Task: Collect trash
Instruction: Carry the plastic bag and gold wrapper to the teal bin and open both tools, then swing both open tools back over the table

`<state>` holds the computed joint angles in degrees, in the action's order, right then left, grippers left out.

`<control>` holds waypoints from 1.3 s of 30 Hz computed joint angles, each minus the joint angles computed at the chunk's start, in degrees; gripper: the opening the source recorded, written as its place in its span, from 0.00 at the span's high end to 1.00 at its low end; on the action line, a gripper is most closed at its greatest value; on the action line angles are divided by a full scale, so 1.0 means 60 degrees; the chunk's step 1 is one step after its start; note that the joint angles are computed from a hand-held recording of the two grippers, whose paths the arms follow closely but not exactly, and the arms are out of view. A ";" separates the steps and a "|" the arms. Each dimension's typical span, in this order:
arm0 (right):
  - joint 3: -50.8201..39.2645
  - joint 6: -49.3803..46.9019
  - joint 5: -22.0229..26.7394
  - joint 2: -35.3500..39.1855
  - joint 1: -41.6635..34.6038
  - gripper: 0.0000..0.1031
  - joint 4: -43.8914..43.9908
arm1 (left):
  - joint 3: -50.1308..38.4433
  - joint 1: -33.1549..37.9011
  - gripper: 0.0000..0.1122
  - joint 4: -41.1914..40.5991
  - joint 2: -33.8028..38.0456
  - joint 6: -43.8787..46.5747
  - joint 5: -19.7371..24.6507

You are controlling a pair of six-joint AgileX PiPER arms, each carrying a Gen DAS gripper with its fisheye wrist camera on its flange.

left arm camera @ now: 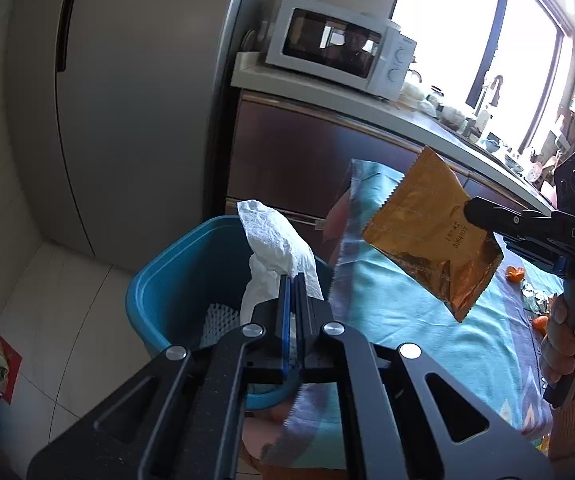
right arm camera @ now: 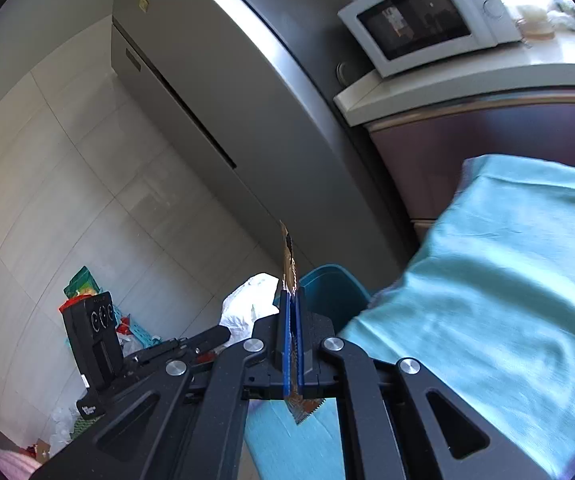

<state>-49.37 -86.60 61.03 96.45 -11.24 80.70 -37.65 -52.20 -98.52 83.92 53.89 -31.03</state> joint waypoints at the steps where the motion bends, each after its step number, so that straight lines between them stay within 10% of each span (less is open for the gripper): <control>1: -0.0111 0.0116 -0.0186 0.0107 0.0264 0.99 0.0038 | 0.0092 0.0180 0.98 0.0086 0.0002 -0.0065 0.0123; 19: -0.1397 0.1517 -0.2620 0.2026 0.3017 0.98 0.0437 | -0.0490 0.1953 0.97 0.1234 0.2169 -0.0949 0.1409; 24: -0.1476 0.1840 -0.3206 0.2218 0.3415 0.77 0.0294 | -0.0765 0.2241 0.95 0.1759 0.2827 -0.1613 0.1606; 39: -0.0042 0.0267 -0.2476 0.0902 0.2132 0.77 0.0308 | -0.0417 0.1313 0.86 0.2172 0.2271 -0.2541 0.0812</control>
<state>-49.62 -84.99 46.17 101.87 1.55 82.55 -40.15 -44.32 -85.49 97.55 38.64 -26.15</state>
